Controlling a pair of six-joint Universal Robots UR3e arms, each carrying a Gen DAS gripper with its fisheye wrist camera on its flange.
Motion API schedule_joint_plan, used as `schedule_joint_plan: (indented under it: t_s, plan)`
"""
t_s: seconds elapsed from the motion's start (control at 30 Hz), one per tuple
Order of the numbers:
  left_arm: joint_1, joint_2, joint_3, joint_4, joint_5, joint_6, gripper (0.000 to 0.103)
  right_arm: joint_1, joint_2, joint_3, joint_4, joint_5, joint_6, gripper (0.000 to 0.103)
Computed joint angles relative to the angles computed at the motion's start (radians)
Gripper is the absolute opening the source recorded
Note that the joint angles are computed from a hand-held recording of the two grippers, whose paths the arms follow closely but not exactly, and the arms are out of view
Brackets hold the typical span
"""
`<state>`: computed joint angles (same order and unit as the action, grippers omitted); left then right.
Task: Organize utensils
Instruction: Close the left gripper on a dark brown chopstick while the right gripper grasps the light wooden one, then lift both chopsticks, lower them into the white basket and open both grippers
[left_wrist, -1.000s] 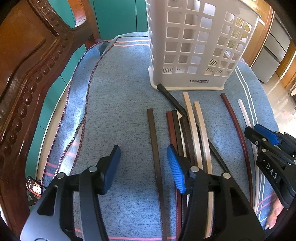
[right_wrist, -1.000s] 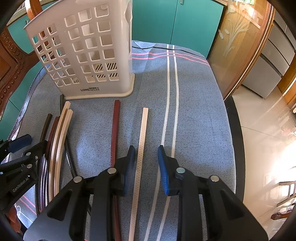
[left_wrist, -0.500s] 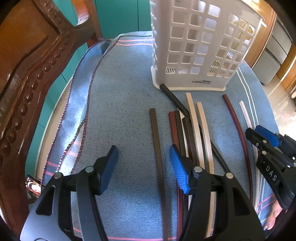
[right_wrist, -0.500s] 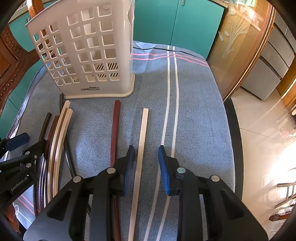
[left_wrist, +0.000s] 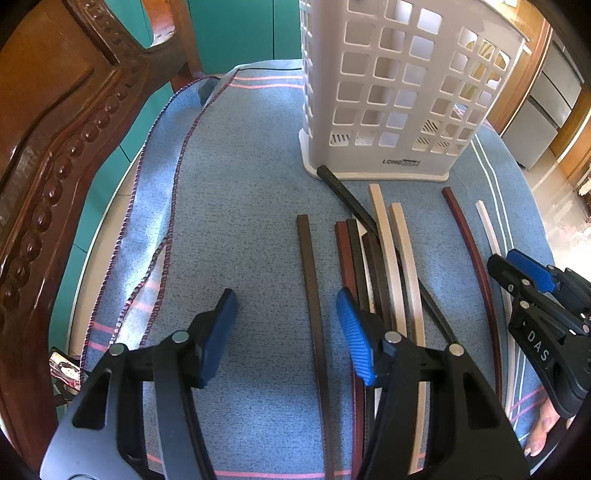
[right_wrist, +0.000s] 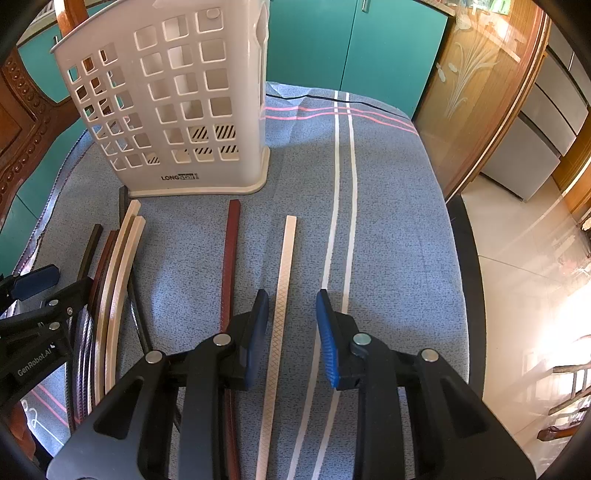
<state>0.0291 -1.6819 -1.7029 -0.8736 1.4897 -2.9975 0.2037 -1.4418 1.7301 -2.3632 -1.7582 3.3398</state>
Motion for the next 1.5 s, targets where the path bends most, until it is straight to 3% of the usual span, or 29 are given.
schedule_joint_plan:
  t_s: [0.3,0.37,0.47,0.5,0.6,0.67,0.8,0.93,1.03,1.3,1.43,1.5]
  plan:
    - [0.0,0.003,-0.003,0.0,-0.002,-0.004,0.055,0.002,0.003,-0.004,0.002,-0.002,0.002,0.029]
    - [0.004,0.01,-0.007,0.002,-0.009,-0.007,0.034,0.002,0.004,-0.005,0.003,-0.001,0.002,0.029]
    - [0.032,0.016,-0.002,-0.02,-0.052,0.002,0.011,0.003,0.002,-0.006,0.005,0.0,-0.002,0.029]
    - [0.048,0.017,0.002,-0.033,-0.074,0.007,0.009,0.001,0.002,-0.006,0.006,0.003,-0.004,0.029]
    - [0.095,0.022,0.006,-0.072,-0.148,0.022,0.008,-0.021,-0.009,0.005,-0.003,0.067,-0.027,0.013]
    - [0.12,0.025,0.005,-0.089,-0.186,0.026,0.007,-0.017,-0.004,-0.001,-0.004,0.065,-0.027,0.009]
    - [0.162,0.053,-0.008,-0.118,-0.259,0.04,0.007,-0.079,-0.049,0.026,0.004,0.183,-0.02,0.007]
    - [0.198,0.131,-0.037,-0.11,-0.307,0.063,0.007,-0.113,-0.131,0.054,-0.006,0.234,-0.042,0.007]
    - [0.234,0.214,-0.054,-0.128,-0.352,0.086,0.007,-0.175,-0.245,0.082,0.014,0.349,-0.081,0.007]
    - [0.421,0.509,0.038,-0.32,-0.624,0.183,0.007,-0.302,-0.516,0.036,0.084,0.554,-0.142,0.007]
    - [0.485,0.496,0.196,-0.322,-0.734,0.13,0.007,-0.31,-0.498,-0.077,0.031,0.576,-0.087,0.007]
    - [0.487,0.448,0.279,-0.228,-0.743,0.023,0.007,-0.311,-0.422,-0.173,-0.054,0.568,-0.031,0.007]
